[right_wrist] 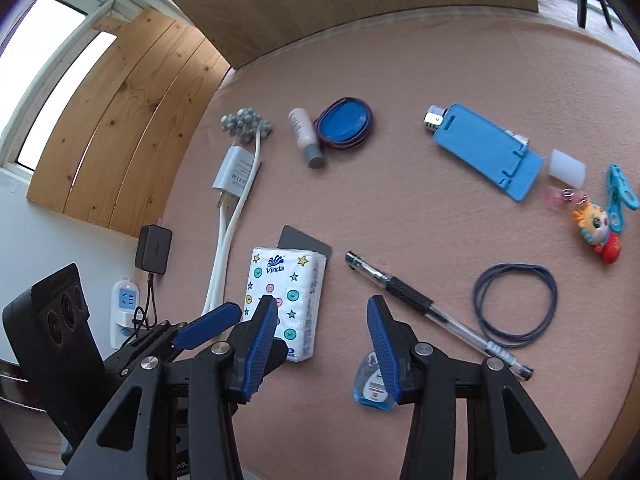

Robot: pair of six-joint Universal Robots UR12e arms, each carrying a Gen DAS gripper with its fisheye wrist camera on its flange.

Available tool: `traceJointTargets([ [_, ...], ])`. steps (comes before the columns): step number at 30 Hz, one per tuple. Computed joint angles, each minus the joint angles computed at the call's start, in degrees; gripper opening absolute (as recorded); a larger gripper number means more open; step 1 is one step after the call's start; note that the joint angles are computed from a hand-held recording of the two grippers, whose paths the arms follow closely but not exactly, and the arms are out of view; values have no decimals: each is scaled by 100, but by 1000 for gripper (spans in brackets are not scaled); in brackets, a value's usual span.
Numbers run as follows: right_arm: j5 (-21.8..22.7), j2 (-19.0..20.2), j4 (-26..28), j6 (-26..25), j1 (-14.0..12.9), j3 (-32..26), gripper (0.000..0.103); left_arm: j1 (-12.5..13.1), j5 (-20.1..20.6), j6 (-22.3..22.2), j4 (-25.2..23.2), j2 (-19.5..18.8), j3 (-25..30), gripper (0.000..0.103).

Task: Organize objects
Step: 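Close the left gripper on the Vinda tissue pack and lift it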

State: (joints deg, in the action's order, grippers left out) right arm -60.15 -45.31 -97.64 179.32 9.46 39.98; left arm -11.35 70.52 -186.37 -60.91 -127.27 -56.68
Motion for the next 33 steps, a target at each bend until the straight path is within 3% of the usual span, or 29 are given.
traceJointTargets([
  [5, 279, 206, 565, 112, 10, -270, 35, 22, -195, 65, -117, -22, 8, 55],
  [15, 234, 271, 714, -4, 56, -401, 29, 33, -393, 11, -203, -61, 63, 49],
  [26, 325, -21, 97, 140, -76, -29, 29, -72, -473, 68, -69, -99, 334, 49],
  [33, 285, -359, -605, 400, -263, 421, 29, -250, -593, 274, -26, -235, 737, 49],
])
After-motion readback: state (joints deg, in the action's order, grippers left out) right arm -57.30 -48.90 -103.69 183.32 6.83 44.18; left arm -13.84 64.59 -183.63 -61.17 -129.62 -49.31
